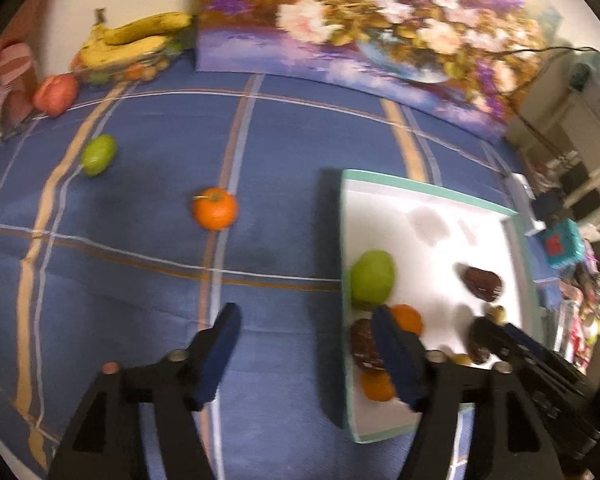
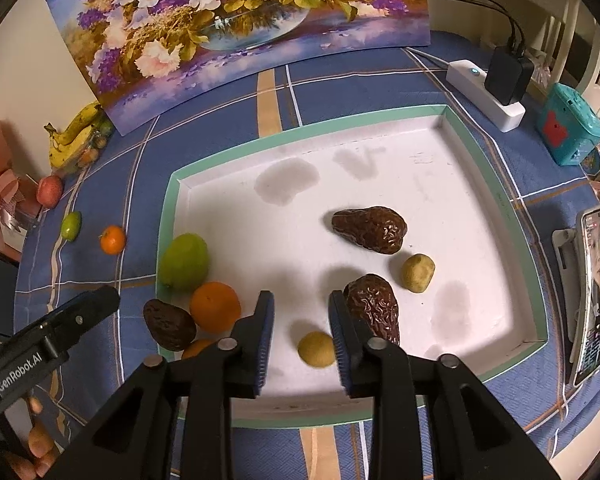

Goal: Organize fruits
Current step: 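Withdraw both open tools from the tray toward the loose tangerine and green fruit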

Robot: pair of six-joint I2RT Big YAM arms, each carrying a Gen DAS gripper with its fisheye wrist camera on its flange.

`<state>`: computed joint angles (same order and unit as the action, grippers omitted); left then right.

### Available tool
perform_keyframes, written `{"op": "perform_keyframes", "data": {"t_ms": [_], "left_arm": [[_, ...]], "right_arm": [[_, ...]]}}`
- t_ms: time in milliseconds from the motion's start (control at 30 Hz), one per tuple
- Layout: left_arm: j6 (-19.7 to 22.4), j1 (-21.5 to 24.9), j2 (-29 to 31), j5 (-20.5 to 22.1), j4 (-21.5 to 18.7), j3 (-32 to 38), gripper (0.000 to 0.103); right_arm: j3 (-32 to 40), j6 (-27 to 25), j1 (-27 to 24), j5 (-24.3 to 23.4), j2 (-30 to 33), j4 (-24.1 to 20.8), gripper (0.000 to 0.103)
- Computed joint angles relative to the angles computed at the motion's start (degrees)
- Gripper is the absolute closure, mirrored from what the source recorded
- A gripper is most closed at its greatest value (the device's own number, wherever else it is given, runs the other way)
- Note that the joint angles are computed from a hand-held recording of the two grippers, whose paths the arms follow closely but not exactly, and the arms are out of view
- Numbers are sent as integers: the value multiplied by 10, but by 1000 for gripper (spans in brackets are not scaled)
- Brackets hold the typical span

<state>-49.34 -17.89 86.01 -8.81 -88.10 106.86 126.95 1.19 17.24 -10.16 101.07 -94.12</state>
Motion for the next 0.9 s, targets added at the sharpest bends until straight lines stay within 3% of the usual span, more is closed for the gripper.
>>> {"op": "perform_keyframes", "data": {"t_ms": [67,200,267,433,533,900], "left_arm": [[-6,3,1,-21,-17,1,15],[-13,9,-7,-48,-26,-10,9],[-17,12,-8,-59,-30,-13,0],[-15,13,-8,-78,-39,-10,0],[-13,11,-6,-87,-44,-6,0],[-6,12,-6,-111,-57,-1,0]], "right_arm": [[-1,1,0,1,-2,4,51],[-6,3,1,3,-7,19,43],[-8,2,2,6,-9,24,34],[-11,-4,4,13,-12,33,31],[-13,-7,5,17,-14,37,20],[-42,-22,11,22,-33,77,19]]}}
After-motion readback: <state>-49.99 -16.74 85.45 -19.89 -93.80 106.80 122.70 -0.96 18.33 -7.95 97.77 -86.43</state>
